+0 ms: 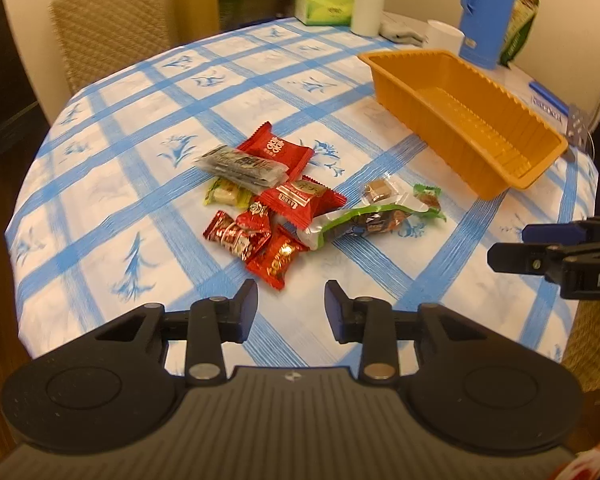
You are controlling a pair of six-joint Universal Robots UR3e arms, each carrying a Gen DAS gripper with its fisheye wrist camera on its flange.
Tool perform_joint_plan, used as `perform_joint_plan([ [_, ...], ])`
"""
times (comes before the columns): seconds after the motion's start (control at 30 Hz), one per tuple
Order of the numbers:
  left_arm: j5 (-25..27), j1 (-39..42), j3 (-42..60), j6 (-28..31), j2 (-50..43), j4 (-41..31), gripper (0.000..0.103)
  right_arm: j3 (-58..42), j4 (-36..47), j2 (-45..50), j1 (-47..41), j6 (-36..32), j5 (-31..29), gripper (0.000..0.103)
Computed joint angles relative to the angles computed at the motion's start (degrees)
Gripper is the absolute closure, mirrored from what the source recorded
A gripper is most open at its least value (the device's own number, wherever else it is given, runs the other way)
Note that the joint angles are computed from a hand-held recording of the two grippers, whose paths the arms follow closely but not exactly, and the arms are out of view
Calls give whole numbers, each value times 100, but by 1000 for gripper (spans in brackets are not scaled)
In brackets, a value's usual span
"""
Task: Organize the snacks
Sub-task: 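Grasp a red candy with the left tool while the right grasps a green-wrapped sweet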
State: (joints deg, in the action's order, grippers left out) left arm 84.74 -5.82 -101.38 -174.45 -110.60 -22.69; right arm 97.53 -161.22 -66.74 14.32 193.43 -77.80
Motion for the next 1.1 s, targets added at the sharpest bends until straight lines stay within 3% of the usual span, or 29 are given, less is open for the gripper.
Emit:
perform_joint_plan([
  [0.53, -526, 261, 1343, 1321, -1207, -441, 80, -724, 248, 630, 325, 645, -715, 36],
  [1.1, -512, 259, 1942, 1324, -1639, -905, 82, -1042, 362, 875, 365, 788, -873, 36],
])
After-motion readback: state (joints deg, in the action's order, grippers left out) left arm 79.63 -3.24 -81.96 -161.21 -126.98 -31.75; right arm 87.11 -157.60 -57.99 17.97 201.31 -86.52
